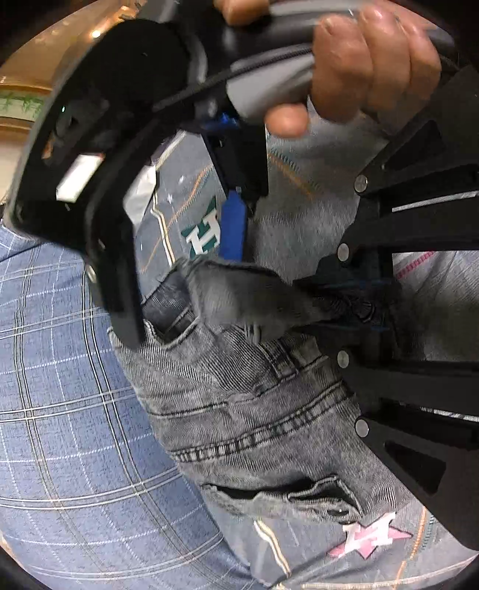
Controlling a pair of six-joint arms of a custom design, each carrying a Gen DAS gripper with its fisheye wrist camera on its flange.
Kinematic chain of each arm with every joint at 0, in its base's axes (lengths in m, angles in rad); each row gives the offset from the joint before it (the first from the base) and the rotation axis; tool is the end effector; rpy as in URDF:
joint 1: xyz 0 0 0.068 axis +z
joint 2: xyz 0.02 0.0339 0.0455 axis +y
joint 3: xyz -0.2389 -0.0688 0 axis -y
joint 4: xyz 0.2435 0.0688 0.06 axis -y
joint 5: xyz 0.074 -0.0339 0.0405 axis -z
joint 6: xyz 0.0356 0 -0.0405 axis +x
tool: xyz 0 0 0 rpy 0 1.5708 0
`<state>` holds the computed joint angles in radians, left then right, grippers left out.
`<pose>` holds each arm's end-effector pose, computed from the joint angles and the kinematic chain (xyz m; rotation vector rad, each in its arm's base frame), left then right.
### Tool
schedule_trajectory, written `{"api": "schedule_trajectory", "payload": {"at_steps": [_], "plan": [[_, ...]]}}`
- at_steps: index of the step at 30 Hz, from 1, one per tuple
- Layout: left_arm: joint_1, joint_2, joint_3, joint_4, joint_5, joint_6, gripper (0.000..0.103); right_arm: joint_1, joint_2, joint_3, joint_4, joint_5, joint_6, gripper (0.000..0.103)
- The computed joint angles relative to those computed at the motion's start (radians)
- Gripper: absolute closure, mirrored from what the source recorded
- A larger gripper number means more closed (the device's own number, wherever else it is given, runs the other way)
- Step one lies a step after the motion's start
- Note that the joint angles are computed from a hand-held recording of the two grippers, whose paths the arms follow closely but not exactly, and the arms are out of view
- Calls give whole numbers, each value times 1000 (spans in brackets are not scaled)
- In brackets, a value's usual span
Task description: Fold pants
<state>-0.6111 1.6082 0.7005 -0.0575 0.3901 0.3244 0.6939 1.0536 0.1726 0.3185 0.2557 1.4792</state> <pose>0.2273 -0.1757 0.1094 1.2813 2.1899 -0.6082 0.1556 0.1177 0.1137 1.0220 2.0450 0.9770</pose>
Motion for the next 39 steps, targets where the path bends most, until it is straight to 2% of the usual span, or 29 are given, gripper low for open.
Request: {"api": "schedule_trajectory", "payload": {"at_steps": [2,4,5,6,8,9,11,13,14,15,16,18,19,21,22,23,24,25,27,29,30,32,34,35,37,38,39], "plan": [[-8,-14,-9,11,8,-5,91,20,3,37,-54,23,-32,17],[-10,-9,-14,23,4,20,91,31,47,113,-186,47,-37,21],[-10,2,-18,37,4,30,91,30,82,136,-234,40,-20,35],[-4,28,3,8,32,37,94,15,119,136,-224,8,-2,56],[-19,34,11,-18,27,19,96,5,119,99,-185,-23,51,81],[-24,-1,-10,-9,28,20,96,18,69,78,-201,-7,66,84],[-33,-74,-45,-15,38,33,96,64,-41,95,-325,47,57,86],[-32,-96,-47,-42,75,43,96,129,-72,171,-510,129,57,86],[-31,-79,-37,-52,89,47,95,131,-69,185,-540,132,55,86],[-29,-44,-20,-60,97,58,95,124,-63,178,-537,116,57,86],[-25,-2,5,-82,105,75,89,92,-30,166,-512,70,56,86],[6,104,91,-201,142,120,86,22,100,185,-494,-37,48,72],[37,127,114,-247,181,142,86,3,129,179,-487,-67,55,69],[120,133,146,-357,278,212,85,17,77,164,-506,-31,77,66],[158,122,154,-395,305,239,78,47,45,189,-581,32,90,63],[205,102,156,-424,336,259,63,85,22,224,-669,110,117,52],[248,75,147,-435,361,266,55,113,7,241,-719,158,140,43],[282,60,149,-439,374,266,46,146,-17,255,-763,226,164,43],[346,39,169,-431,391,231,44,194,-70,255,-789,308,195,43],[364,27,158,-352,333,144,41,194,-95,234,-709,311,136,43],[365,50,180,-330,312,105,41,166,-75,228,-656,266,97,44],[396,105,202,-341,315,104,41,109,-6,218,-567,174,61,46],[378,115,183,-316,306,77,41,40,79,201,-489,56,54,46],[354,112,165,-287,279,65,41,12,126,196,-445,5,47,50],[314,112,147,-249,226,56,42,-9,188,203,-387,-51,29,79],[293,117,147,-243,215,58,41,4,187,211,-391,-41,14,91],[284,92,119,-232,202,58,41,31,178,247,-449,-4,-8,95]]}}
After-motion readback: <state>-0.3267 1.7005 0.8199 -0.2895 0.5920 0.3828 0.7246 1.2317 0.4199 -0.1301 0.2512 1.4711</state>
